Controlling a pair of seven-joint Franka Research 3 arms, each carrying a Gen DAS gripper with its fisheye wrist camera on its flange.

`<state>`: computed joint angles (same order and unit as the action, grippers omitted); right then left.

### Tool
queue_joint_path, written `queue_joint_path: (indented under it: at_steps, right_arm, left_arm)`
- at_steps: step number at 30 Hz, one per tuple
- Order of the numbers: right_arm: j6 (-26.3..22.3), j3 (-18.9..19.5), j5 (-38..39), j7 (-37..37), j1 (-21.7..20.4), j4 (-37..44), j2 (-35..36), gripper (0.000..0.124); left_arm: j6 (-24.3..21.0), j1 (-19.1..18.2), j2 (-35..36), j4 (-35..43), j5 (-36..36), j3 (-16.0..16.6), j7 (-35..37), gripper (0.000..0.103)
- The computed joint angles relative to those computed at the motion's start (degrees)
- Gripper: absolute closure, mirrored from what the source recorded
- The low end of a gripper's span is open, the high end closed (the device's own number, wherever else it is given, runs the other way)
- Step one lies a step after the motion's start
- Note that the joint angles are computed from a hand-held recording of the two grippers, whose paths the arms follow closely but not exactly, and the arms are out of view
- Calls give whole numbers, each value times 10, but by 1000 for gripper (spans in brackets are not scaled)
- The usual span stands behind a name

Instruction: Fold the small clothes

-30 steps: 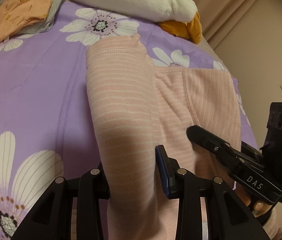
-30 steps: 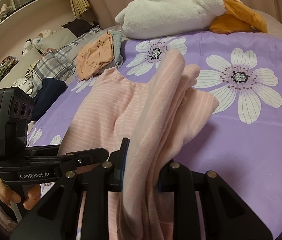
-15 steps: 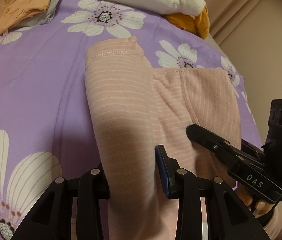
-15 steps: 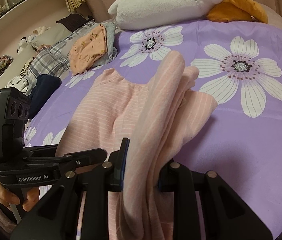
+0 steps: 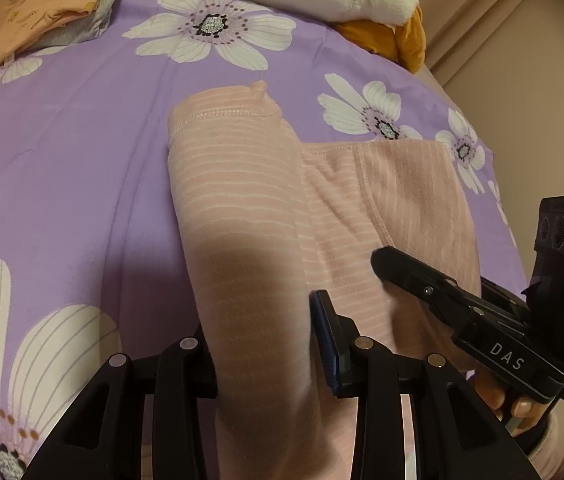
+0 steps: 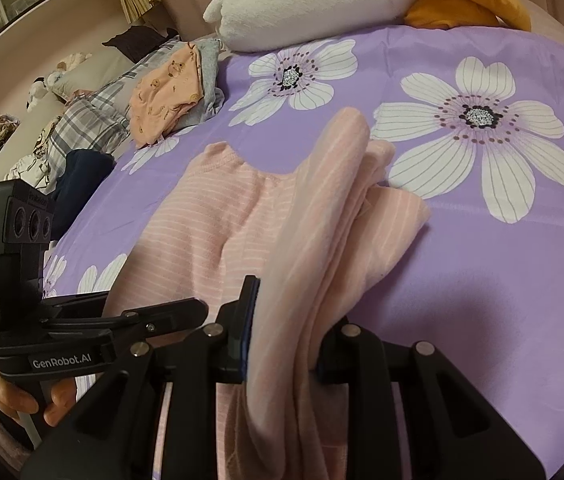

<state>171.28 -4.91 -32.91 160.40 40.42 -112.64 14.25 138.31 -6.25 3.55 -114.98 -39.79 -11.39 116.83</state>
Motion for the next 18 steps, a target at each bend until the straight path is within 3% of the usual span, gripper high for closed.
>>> queue_joint_path:
  at_steps: [18]
  right_arm:
    - [44, -18, 57, -2, 12, -30, -2, 97]
  left_arm:
    - [3, 1, 3, 0, 1, -2, 0, 65]
